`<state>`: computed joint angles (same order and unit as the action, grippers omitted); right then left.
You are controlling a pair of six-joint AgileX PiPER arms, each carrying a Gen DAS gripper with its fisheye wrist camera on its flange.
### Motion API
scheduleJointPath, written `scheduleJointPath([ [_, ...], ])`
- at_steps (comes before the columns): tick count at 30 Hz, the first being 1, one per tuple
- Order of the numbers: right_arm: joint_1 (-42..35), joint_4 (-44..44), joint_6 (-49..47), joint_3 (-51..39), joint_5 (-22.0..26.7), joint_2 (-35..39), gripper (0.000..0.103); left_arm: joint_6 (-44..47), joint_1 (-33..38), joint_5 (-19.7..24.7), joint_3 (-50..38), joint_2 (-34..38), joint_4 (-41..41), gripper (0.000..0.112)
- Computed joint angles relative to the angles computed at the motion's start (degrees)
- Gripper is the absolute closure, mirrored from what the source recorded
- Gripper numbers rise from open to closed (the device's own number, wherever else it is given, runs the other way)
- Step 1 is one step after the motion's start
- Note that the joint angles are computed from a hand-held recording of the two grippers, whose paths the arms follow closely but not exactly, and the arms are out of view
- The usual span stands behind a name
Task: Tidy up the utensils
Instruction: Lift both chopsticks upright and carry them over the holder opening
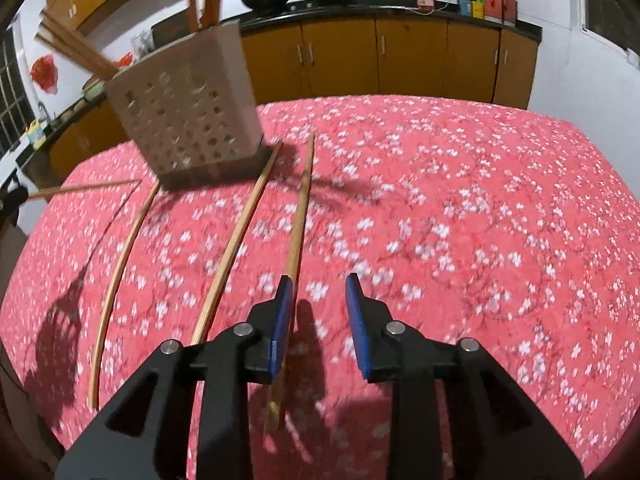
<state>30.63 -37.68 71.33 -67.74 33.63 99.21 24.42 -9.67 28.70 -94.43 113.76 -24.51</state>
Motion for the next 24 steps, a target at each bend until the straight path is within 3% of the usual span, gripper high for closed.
scheduleJointPath([
  [7, 3.11, -1.95, 1.61, 0.26, 1.9, 1.19, 0.075, -0.42, -0.26, -0.21, 0.55, -0.29, 0.24, 0.104],
  [8, 3.56, -2.88, 2.05, -0.13, 2.94, 1.64, 0.078, -0.22, -0.24, -0.43, 1.16, -0.7, 0.04, 0.104],
  [10, 3.28, -1.67, 0.43, -0.45, 3.28, 1.58, 0.096, -0.45, -0.34, -0.67, 1.48, -0.93, 0.17, 0.104],
  [14, 2.75, -4.46, 3.76, 0.59, 3.71, -1.47, 0.096, 0.15, -0.2, -1.21, 2.22, -1.95, -0.74, 0.104],
  [24, 4.28, -22.28, 18.13, 1.37, 8.22, -11.83, 0.096, 5.57, 0.5, -2.83, 4.59, -5.86, -6.79, 0.104],
])
